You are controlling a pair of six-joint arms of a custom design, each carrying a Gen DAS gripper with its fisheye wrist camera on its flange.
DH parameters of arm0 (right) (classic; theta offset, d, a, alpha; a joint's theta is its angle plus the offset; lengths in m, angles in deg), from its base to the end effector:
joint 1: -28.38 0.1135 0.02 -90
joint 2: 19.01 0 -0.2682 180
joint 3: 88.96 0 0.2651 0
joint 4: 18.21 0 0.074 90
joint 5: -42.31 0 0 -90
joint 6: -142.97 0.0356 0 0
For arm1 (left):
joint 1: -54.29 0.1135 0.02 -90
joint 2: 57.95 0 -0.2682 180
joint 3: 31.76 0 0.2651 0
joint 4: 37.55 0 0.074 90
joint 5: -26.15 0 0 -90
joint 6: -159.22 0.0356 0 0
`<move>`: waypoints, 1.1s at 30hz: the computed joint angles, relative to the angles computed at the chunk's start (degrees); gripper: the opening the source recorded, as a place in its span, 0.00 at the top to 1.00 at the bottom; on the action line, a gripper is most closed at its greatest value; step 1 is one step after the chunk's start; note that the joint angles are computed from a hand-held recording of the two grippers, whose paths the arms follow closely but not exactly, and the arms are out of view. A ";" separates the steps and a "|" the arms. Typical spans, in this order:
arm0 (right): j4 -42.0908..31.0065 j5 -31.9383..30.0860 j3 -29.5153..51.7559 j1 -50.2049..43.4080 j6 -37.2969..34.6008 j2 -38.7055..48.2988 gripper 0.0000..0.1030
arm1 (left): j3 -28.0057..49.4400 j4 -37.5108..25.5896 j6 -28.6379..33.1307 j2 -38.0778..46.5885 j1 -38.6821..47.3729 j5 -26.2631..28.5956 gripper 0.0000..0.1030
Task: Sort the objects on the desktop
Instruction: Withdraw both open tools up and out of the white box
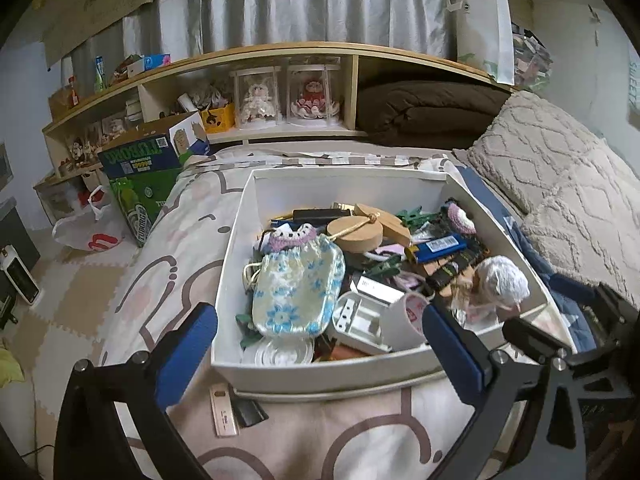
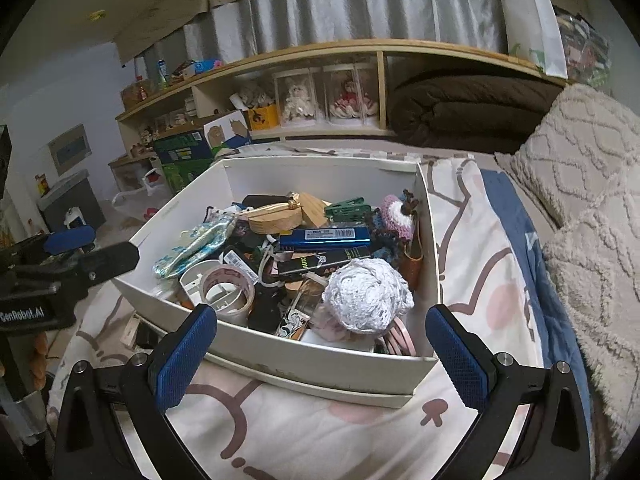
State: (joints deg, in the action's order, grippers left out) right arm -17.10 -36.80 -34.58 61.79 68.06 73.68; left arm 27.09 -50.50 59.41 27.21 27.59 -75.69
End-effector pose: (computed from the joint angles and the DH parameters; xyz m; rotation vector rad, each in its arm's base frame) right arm 0.2770 0.1747 0.1512 -0.2493 2.2046 0.2592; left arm 0.2885 -0.1369 0.1944 0.2199 2.2303 -0.1121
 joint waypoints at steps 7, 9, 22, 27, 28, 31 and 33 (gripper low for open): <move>1.81 1.68 -2.52 1.38 0.70 -2.50 0.00 | -4.26 2.06 -0.95 -2.54 -1.43 -1.68 0.00; 1.65 2.04 -3.09 1.58 1.22 -3.14 0.00 | -4.98 2.15 -1.35 -3.09 -1.84 -1.83 0.00; -1.61 3.96 -7.46 5.05 6.01 -7.32 0.00 | -12.08 3.01 -2.64 -11.16 -2.03 -1.29 0.00; -2.58 6.21 -8.48 7.54 7.35 -8.29 0.00 | -15.01 2.14 -3.76 -13.97 -1.30 -0.60 0.00; -2.70 6.89 -8.69 8.10 7.52 -8.31 0.00 | -15.72 1.98 -3.81 -14.67 -1.01 -0.21 0.00; -3.51 8.40 -8.98 9.50 8.31 -7.98 0.00 | -17.90 1.74 -3.83 -16.87 -0.03 0.55 0.00; -3.77 8.74 -9.15 10.04 8.72 -7.82 0.00 | -19.36 1.56 -4.00 -18.31 0.98 1.46 0.00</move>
State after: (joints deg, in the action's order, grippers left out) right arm -20.87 -28.05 -43.73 71.83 76.78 65.86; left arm 7.74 -48.94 55.40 8.90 28.58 -74.22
